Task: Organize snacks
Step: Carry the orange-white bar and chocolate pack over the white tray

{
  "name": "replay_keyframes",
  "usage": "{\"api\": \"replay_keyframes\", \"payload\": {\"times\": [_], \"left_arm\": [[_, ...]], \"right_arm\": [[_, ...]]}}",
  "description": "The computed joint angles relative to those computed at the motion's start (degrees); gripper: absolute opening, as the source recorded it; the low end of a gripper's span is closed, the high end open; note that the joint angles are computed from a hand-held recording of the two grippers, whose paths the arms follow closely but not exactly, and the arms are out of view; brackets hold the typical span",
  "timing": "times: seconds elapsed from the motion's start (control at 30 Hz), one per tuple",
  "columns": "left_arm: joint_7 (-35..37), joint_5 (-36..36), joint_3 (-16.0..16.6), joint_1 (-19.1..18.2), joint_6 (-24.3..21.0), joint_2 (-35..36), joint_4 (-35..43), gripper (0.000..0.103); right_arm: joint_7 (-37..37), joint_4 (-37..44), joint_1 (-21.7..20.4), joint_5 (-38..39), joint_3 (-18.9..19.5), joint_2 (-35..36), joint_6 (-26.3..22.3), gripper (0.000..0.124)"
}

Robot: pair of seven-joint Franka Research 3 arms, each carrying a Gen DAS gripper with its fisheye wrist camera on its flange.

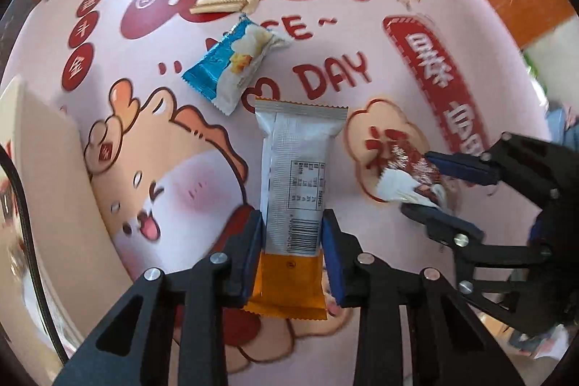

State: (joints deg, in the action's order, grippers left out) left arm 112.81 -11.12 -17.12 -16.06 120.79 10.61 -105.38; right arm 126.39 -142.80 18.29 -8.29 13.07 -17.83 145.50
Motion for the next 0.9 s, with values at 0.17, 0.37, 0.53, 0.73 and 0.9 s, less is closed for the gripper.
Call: {"api": "replay_keyframes", "payload": {"times": [0.17, 0.37, 0.53, 0.73, 0.9], "left_arm": [[5.0, -7.7, 1.5, 2.1, -0.6, -9.0, -5.3, 0.030], [8.5, -13.1, 5.0, 2.1, -0.5, -16.6, -8.5, 0.030], [9.9, -15.9, 8.0, 2.8, 1.1, -19.4, -9.5, 0.030], [12.3, -17.2, 11.6, 5.0, 3.9, -23.5, -11.7, 0.030], [14.0, -18.8, 14.2, 6.8, 4.9, -24.2, -11.5, 0.030]], "right_arm": [[6.4, 1.3, -0.7, -1.0, 1.7, -1.7, -2.8, 0.035], [13.2, 5.5, -0.8, -4.5, 4.0, -2.7, -7.5, 0.034], [16.8, 11.6, 0.0, -8.2, 5.1, -0.8, -10.1, 0.035], [19.1, 20.7, 2.1, -14.4, 5.7, 4.4, -10.8, 0.035], [20.2, 29.7, 5.3, -19.7, 4.9, 11.0, -11.5, 0.035]]}}
